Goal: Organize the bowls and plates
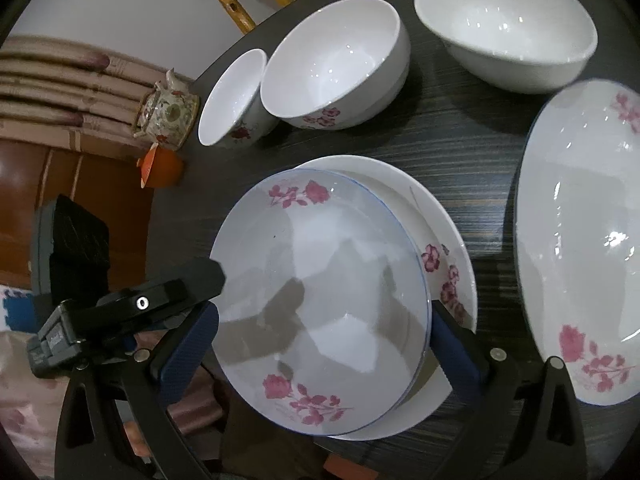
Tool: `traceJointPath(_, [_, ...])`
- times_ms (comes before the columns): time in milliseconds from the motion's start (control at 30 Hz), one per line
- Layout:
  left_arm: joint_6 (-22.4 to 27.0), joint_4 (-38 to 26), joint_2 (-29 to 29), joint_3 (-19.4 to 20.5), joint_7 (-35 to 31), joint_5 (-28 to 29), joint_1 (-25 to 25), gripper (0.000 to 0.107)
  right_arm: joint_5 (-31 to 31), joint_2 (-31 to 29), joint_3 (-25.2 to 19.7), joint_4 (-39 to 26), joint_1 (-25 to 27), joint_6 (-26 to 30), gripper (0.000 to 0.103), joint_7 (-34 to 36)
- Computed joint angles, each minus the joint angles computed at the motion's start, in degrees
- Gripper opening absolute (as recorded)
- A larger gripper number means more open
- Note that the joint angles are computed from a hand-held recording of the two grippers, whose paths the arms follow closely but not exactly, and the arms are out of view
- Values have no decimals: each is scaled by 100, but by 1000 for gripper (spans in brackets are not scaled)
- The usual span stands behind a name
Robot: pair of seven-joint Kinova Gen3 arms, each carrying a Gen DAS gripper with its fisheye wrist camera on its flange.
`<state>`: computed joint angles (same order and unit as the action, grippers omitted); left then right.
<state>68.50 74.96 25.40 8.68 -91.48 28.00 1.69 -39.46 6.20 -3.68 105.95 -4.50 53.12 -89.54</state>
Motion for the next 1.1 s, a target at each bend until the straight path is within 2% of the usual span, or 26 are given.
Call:
traceJointPath(67, [-68, 57, -62, -2, -67, -5, -13, 102, 42, -85, 43, 74, 35, -46, 102, -34])
traceJointPath(200, [-150, 114, -142, -58, -52, -158, 43, 102, -274, -156, 134, 204, 212, 76, 101, 327])
traceJointPath(400, [-287, 223, -351, -101, -59, -240, 20, 102, -261, -440, 207, 298, 194, 39, 101, 322])
traceJointPath(667, [-74, -29, -424, 94, -441, 256, -48, 102, 383, -1047, 484, 263, 230, 117, 101, -119])
traceJointPath(867, [512, -697, 106, 328, -243, 831, 95, 102, 628, -1393, 910, 505, 515, 250, 101, -158])
traceJointPath(933, [518, -872, 260, 395, -153, 923, 225, 102, 643, -1406, 1051, 593, 630, 276, 101, -72])
traceJointPath(1100, [846, -1595, 727, 490, 190, 738, 675, 102, 353, -1348, 1397, 814, 965, 338, 101, 554])
